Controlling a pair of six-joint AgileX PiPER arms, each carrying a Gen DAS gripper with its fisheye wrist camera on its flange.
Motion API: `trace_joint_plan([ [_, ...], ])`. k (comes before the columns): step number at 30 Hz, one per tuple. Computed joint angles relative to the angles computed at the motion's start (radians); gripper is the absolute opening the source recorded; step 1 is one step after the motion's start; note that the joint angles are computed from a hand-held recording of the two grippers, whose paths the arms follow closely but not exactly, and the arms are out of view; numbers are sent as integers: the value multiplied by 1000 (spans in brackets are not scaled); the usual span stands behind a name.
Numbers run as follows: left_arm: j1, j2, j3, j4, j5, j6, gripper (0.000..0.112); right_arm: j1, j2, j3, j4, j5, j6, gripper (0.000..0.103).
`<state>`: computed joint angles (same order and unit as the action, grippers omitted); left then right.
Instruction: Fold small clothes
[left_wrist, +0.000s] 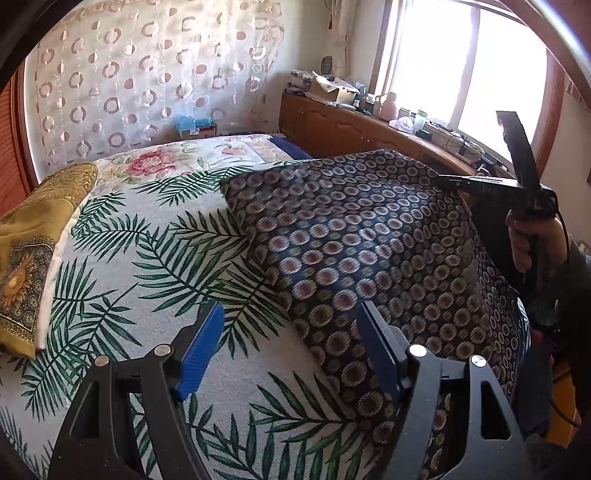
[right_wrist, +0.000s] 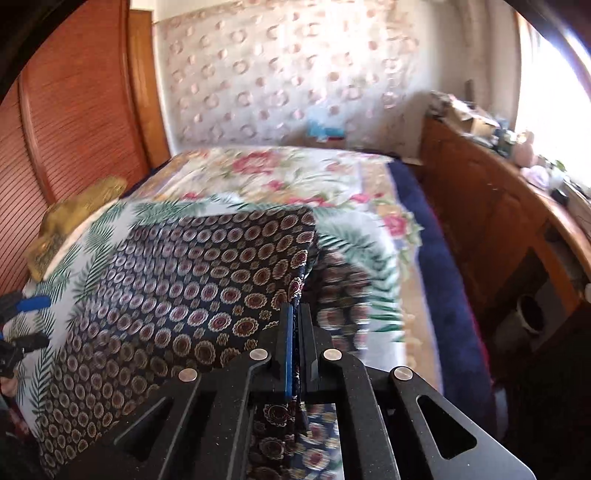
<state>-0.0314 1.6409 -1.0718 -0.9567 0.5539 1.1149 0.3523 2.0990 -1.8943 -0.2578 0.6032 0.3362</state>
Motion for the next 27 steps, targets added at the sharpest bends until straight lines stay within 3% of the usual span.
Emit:
trace_joint_plan([
  [11, -18, -8, 6, 15, -6, -16, 75, 36, -11, 31, -142, 26, 143, 4],
  [15, -29, -19, 14, 16, -14, -20, 75, 79, -70, 128, -260, 15, 264, 19],
  [20, -38, -43, 46, 9, -14, -8, 75, 124, -165, 294, -340, -12, 384, 53],
  [27, -47, -82, 117, 29, 11, 18, 75, 185, -320, 589, -435, -46, 582, 56],
])
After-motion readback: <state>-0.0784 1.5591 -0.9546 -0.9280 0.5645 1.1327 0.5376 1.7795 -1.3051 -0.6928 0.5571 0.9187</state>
